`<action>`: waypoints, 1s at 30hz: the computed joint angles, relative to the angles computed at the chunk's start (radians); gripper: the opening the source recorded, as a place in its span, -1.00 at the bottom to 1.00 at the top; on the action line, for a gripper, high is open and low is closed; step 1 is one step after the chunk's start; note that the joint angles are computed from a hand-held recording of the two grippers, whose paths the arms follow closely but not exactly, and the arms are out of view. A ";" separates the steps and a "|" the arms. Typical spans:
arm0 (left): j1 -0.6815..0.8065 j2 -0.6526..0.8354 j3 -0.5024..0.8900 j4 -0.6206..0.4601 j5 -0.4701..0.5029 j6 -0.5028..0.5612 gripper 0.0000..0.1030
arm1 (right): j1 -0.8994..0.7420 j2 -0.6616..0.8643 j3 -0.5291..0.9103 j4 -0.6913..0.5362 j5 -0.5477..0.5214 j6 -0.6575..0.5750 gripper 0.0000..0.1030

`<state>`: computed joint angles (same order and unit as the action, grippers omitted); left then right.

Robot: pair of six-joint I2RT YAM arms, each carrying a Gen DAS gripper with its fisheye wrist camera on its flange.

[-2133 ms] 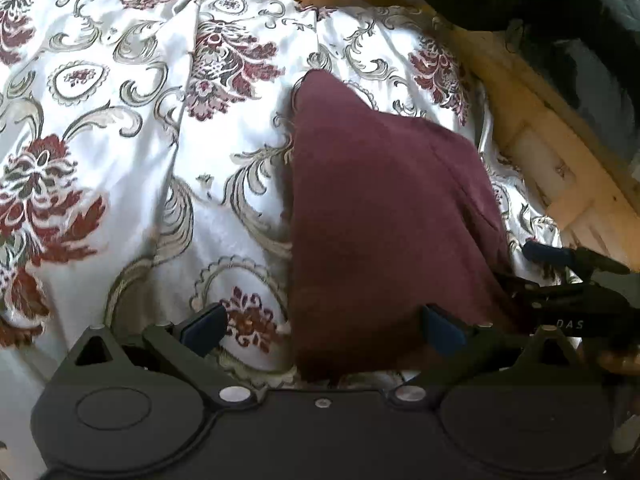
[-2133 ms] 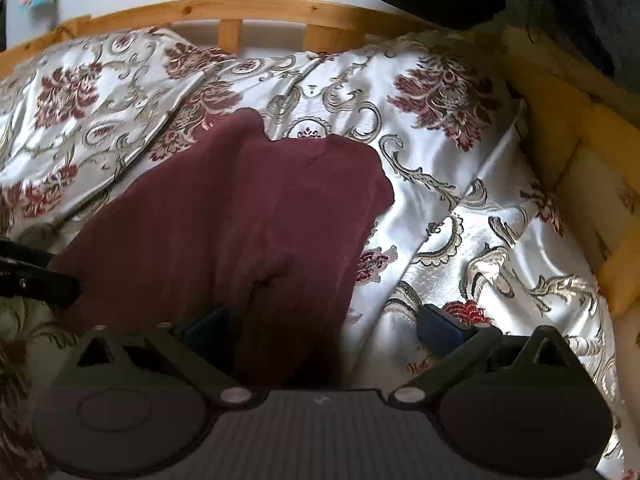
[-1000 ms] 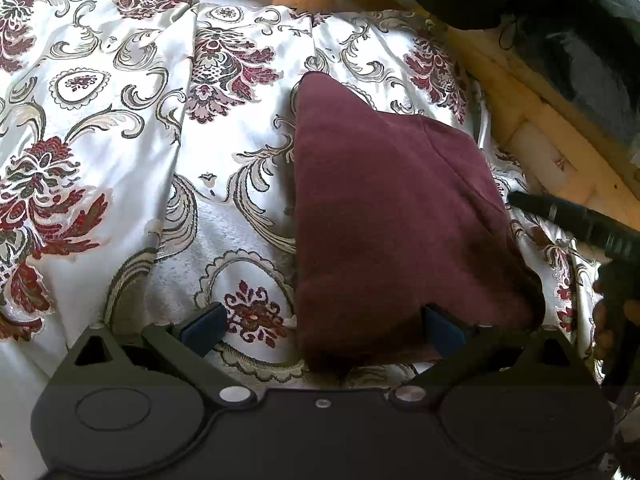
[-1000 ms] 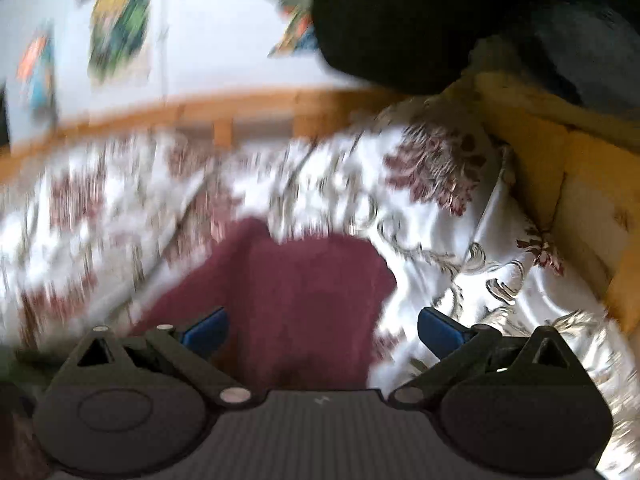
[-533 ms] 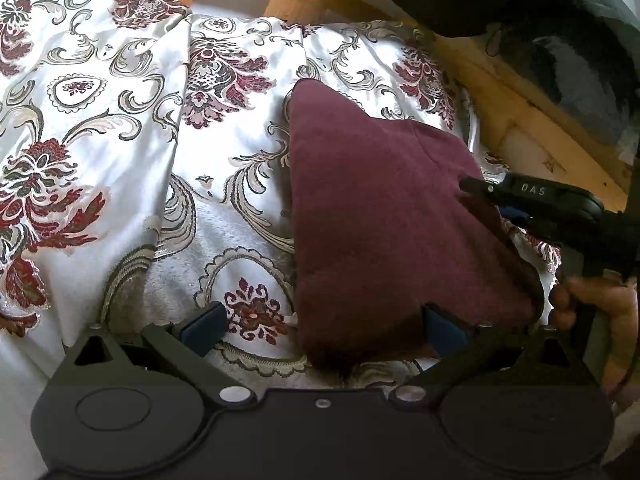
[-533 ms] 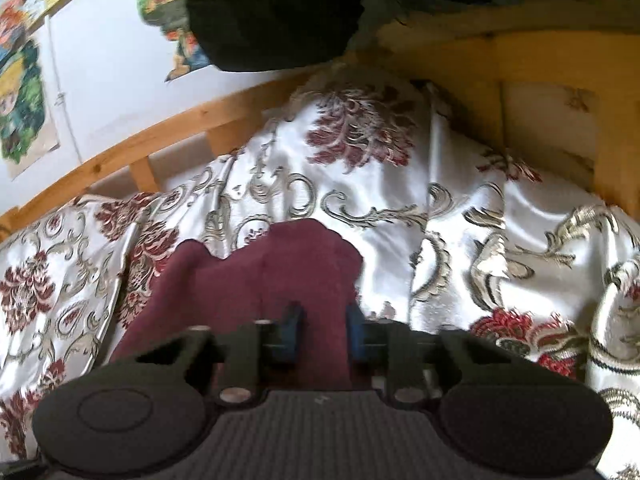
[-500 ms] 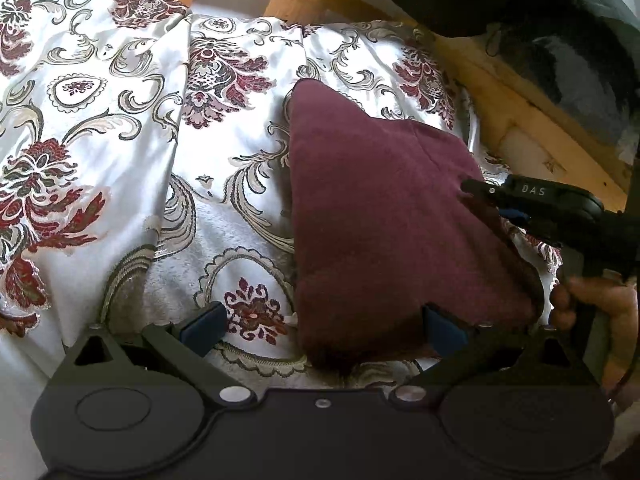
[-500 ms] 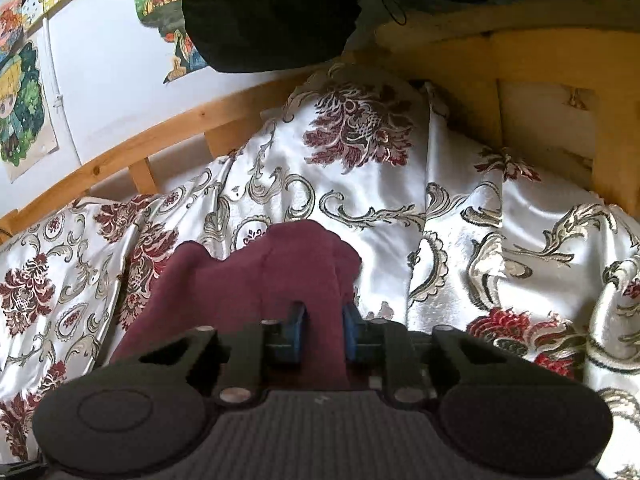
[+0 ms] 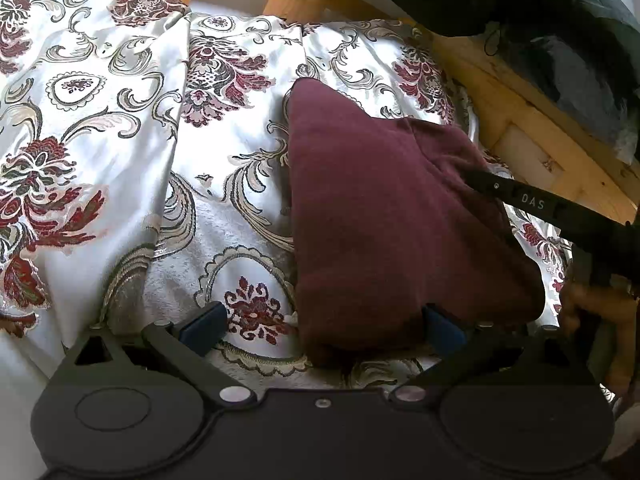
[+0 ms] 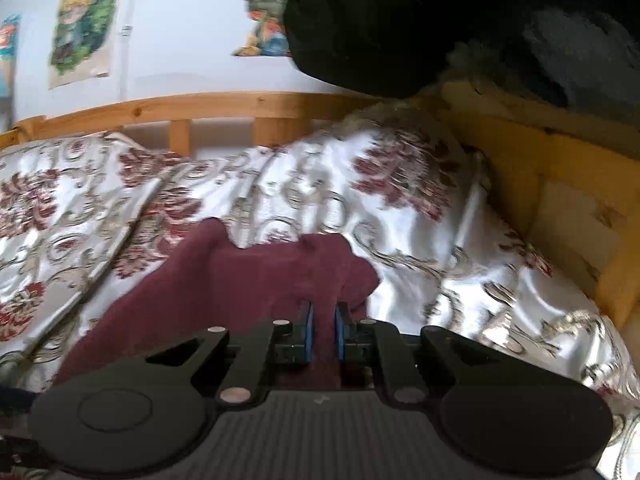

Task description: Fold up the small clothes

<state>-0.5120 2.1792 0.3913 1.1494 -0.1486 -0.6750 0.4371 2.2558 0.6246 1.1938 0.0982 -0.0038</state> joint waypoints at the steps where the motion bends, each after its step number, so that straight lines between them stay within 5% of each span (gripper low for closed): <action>1: -0.001 0.000 0.000 -0.001 -0.002 -0.001 0.99 | -0.021 0.005 0.013 -0.022 -0.013 0.028 -0.75; 3: -0.001 0.000 0.000 -0.001 -0.001 0.000 0.99 | -0.071 0.020 0.037 -0.055 -0.074 0.096 -0.72; 9: -0.001 0.001 0.000 0.002 -0.001 0.001 0.99 | -0.170 0.021 0.062 -0.114 -0.296 0.265 0.02; 16: -0.004 0.005 0.000 0.007 -0.005 0.001 0.99 | -0.117 0.044 0.091 -0.156 -0.232 0.164 0.44; 23: -0.003 0.003 -0.006 0.014 0.003 0.009 0.99 | -0.083 0.039 0.090 -0.184 -0.177 0.159 0.28; 30: -0.003 0.002 -0.006 0.012 0.003 0.009 0.99 | -0.141 0.048 0.109 -0.210 -0.311 0.249 0.13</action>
